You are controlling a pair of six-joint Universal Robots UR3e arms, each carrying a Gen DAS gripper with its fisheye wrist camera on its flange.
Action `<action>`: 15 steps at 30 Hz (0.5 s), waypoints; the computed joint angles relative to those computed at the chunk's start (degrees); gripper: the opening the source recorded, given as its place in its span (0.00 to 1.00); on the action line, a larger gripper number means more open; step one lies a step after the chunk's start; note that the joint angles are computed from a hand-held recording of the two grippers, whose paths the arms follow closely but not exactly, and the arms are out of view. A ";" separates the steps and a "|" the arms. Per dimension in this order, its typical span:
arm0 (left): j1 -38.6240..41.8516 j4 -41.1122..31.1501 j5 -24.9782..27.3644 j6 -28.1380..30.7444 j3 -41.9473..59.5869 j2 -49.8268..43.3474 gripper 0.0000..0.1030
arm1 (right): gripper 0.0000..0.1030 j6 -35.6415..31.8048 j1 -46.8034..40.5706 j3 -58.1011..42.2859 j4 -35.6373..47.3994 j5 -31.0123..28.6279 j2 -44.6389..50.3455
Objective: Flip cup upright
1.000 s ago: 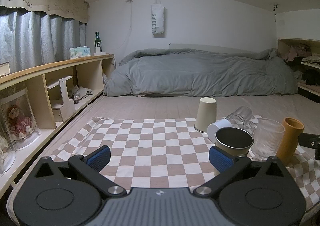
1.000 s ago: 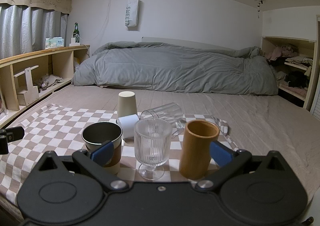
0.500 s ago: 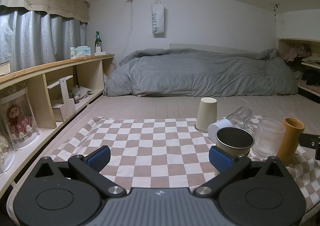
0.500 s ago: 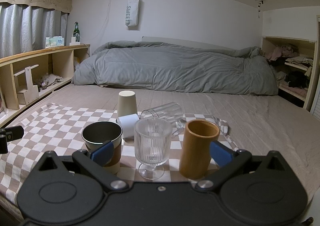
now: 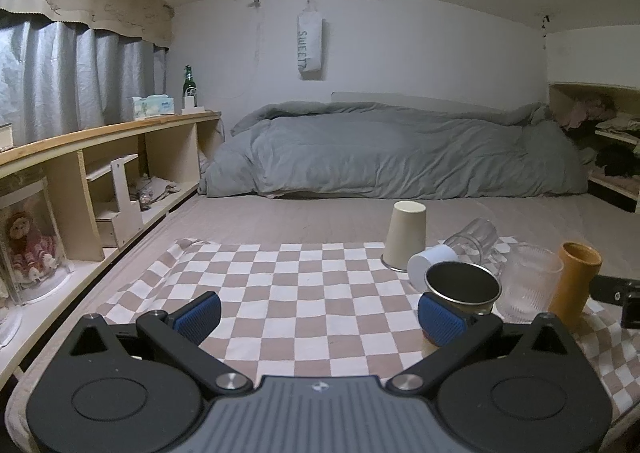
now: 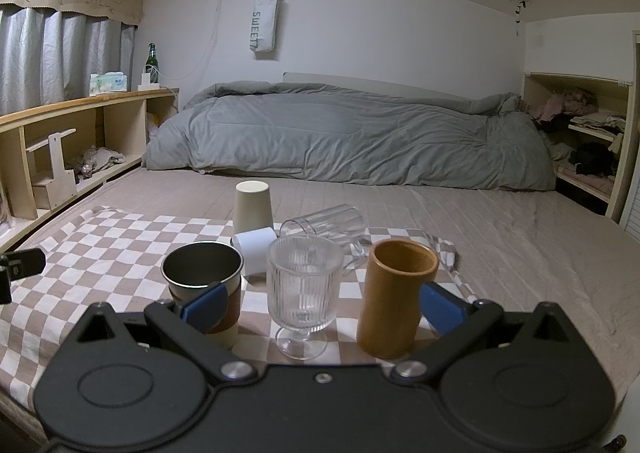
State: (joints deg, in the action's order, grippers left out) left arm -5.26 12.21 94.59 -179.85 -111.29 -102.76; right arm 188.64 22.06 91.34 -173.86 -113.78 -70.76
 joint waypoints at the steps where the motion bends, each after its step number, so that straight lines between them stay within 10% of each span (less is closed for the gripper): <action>1: 0.26 -0.11 -0.23 0.09 -0.26 0.38 1.00 | 1.00 0.15 0.21 -0.46 0.38 -0.21 0.09; 15: 3.39 -5.13 -10.01 2.03 23.18 -12.70 1.00 | 1.00 -0.46 -0.67 -2.02 -1.21 2.00 1.90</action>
